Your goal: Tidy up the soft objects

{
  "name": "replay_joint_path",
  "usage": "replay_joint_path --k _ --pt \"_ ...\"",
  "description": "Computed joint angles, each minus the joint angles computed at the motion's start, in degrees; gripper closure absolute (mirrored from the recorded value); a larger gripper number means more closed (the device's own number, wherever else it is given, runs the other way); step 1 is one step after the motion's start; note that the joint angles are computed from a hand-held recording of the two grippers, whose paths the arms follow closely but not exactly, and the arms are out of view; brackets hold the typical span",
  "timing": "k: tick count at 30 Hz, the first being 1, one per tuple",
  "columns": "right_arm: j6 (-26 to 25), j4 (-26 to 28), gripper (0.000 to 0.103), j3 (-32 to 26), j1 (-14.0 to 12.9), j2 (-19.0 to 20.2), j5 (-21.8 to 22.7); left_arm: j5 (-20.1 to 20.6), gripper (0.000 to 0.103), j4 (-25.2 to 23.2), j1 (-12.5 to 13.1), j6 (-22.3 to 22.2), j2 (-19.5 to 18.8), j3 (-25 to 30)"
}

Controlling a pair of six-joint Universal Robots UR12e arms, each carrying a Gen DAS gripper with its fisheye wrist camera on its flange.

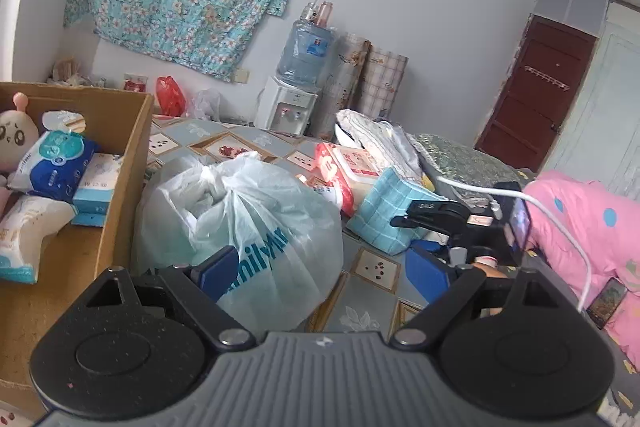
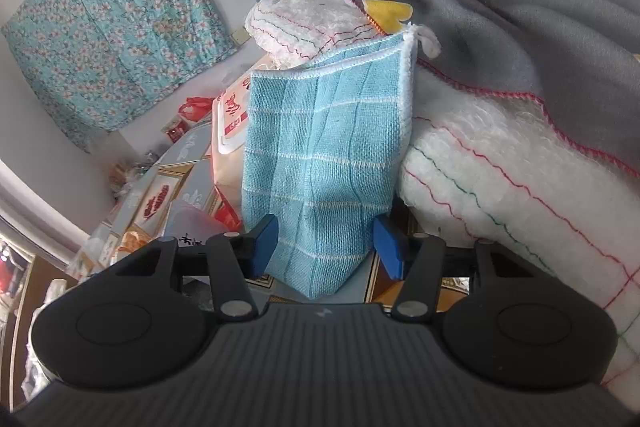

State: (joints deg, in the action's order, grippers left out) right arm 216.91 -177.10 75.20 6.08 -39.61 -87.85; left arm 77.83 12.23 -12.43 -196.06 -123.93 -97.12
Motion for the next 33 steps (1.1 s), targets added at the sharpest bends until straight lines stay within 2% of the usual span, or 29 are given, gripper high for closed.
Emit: replay_joint_path --k 4,6,9,14,20,23,26,27,28,30,33 --pt "1.3 0.2 0.059 -1.2 0.3 1.0 -1.7 -2.3 0.012 0.7 0.4 -0.4 0.0 -0.7" --pt "2.2 -0.1 0.079 -0.6 0.1 0.7 -0.9 -3.0 0.012 1.1 0.6 -0.5 0.1 -1.2" --pt "4.4 -1.2 0.089 -0.1 -0.5 0.8 1.6 -3.7 0.012 1.8 0.8 -1.1 0.2 -1.9" --pt "3.4 -5.7 0.091 5.3 -0.9 -2.4 7.5 -5.4 0.012 1.3 1.1 -0.5 0.4 -2.3" --pt "-0.3 -8.3 0.091 14.0 -1.6 -7.8 16.1 -10.7 0.012 -1.2 0.6 2.5 -0.4 -1.3" --pt "-4.1 -5.6 0.087 17.1 -2.1 -9.8 20.6 -13.1 0.013 -4.3 0.2 4.2 -1.1 0.0" --pt "-6.7 -1.6 0.081 18.5 -2.0 -11.2 19.7 -14.7 0.016 -8.0 -0.4 5.6 -1.9 1.8" --pt "-7.0 -1.7 0.073 19.1 -2.0 -11.6 18.7 -14.8 0.017 -9.0 -0.6 6.1 -2.2 2.3" --pt "-6.9 -1.8 0.068 19.6 -2.0 -12.0 17.9 -14.5 0.018 -10.1 -0.8 6.6 -2.6 3.0" --pt "-6.8 -3.8 0.056 20.6 -2.0 -12.8 16.0 -13.8 0.020 -11.5 -1.4 7.4 -3.4 4.4" --pt "-7.5 -7.4 0.053 21.6 -2.2 -13.5 13.7 -12.8 0.024 -13.6 -2.2 8.8 -4.6 6.6"
